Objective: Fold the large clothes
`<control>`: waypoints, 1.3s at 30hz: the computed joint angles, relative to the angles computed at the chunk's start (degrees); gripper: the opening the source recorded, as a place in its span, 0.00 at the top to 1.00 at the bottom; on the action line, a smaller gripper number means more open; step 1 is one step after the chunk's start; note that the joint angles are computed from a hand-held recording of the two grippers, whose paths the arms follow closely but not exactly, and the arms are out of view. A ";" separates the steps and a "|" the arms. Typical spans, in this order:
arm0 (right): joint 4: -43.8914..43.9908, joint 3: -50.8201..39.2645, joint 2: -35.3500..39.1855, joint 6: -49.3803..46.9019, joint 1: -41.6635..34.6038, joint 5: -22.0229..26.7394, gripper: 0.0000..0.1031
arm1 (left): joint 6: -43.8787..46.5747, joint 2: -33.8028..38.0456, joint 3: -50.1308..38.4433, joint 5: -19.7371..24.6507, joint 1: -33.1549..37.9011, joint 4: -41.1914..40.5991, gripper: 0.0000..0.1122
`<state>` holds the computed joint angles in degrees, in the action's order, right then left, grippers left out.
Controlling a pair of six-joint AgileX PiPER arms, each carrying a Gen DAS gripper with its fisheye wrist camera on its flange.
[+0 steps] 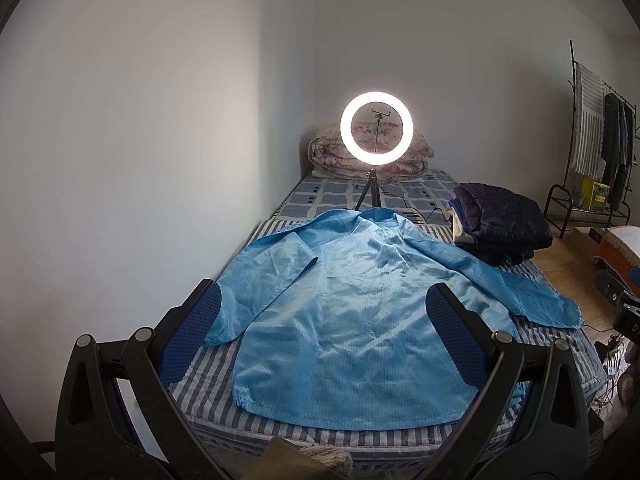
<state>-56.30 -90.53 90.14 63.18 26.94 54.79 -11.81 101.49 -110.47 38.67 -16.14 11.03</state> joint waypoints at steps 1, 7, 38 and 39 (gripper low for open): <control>0.18 -0.18 0.09 -0.22 -0.01 -0.04 0.00 | -0.04 0.00 0.09 -0.07 0.02 0.04 0.08; 1.15 -1.17 0.70 -1.56 0.05 -0.44 0.00 | -1.47 -0.69 2.18 -1.21 -0.01 1.36 0.08; 24.62 -29.51 22.39 -27.81 -1.68 -12.50 0.04 | 12.04 -7.22 17.75 -5.05 10.97 -8.22 0.08; 27.48 -31.89 23.60 -30.39 -1.78 -11.56 0.08 | 14.18 -8.44 19.48 -5.97 11.93 -11.41 0.08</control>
<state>-28.82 -122.42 113.75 32.80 25.17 43.23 2.37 93.05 -91.00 32.70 -4.21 -0.38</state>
